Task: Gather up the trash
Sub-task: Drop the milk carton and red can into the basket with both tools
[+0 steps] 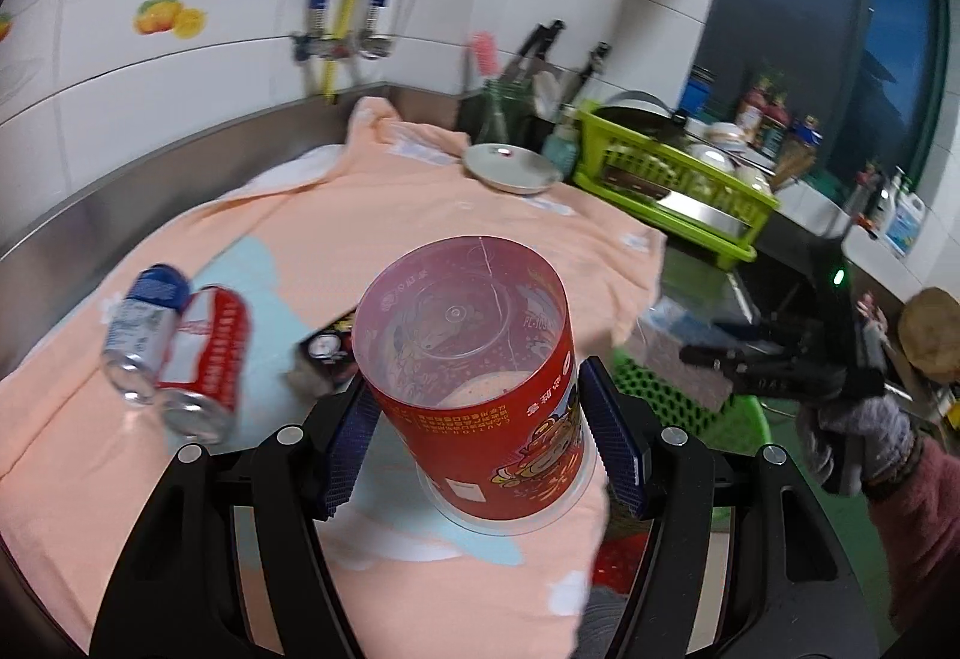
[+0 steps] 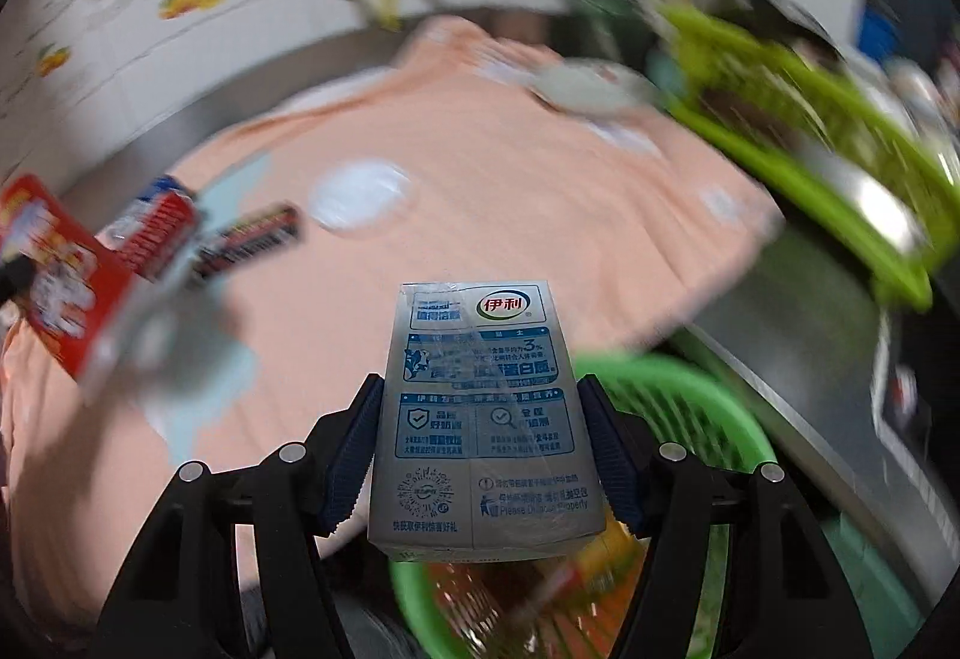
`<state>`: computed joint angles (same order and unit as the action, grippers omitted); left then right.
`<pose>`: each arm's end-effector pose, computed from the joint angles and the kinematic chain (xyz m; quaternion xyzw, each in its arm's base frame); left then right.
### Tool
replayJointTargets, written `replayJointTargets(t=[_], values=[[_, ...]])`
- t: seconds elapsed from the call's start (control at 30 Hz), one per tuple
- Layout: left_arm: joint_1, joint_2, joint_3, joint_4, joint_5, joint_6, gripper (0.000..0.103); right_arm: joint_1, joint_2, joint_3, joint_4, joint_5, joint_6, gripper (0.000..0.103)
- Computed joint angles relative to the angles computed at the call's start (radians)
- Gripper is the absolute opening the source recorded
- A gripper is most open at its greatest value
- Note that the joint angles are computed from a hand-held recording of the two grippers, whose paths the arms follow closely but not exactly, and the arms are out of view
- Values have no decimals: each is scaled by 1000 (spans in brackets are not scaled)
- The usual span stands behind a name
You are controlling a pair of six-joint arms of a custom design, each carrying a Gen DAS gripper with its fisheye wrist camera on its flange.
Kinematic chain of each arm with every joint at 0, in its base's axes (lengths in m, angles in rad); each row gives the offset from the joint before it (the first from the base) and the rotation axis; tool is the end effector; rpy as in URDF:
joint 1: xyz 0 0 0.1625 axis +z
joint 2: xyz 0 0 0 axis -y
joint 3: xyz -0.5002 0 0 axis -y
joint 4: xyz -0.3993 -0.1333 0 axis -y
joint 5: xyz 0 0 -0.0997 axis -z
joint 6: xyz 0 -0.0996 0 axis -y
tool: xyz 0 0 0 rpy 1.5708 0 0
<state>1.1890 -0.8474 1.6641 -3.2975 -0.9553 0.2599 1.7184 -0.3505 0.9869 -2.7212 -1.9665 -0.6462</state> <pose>-0.0949 -0.7484 0.2752 0.1437 0.8544 -0.4346 0.2461 0.2296 -0.8989 0.0659 0.3205 -0.8939 0.1946 0.2457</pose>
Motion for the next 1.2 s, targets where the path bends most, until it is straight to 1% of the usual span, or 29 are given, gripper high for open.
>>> replayJointTargets(t=[0.13, 0.27, 0.37, 0.5, 0.53, 0.57, 0.67, 0.7, 0.77, 0.87, 0.97, 1.2], values=[[-18, 40, -34, 37, -22, -1, 65, -54, -26, 63, -27, -53, 72, 63], [-32, 83, -76, 80, -36, 6, 65, -88, -18, 65, -12, -96, 140, 63], [-38, 122, -122, 126, -50, 6, 65, -111, -19, 66, 8, -97, 186, 63], [-42, 180, -192, 196, -61, 5, 65, -131, -15, 52, 67, -99, 243, 63], [-43, 193, -210, 212, -65, 4, 65, -133, -13, 50, 70, -105, 245, 63], [-42, 210, -230, 232, -74, 2, 65, -132, -10, 55, 48, -119, 224, 63], [-42, 247, -278, 282, -80, 1, 65, -133, -10, 59, 41, -125, 210, 63], [-43, 259, -294, 296, -81, 3, 65, -134, -12, 60, 40, -121, 212, 63], [-43, 281, -324, 321, -83, 3, 65, -138, -14, 56, 45, -104, 213, 67], [-41, 316, -369, 363, -86, 0, 65, -142, -25, 74, 13, -101, 203, 68], [-39, 343, -405, 397, -85, -1, 65, -144, -45, 92, -1, -80, 200, 68], [-34, 410, -497, 475, -57, -2, 65, -133, -105, 187, -136, -65, 141, 71]])
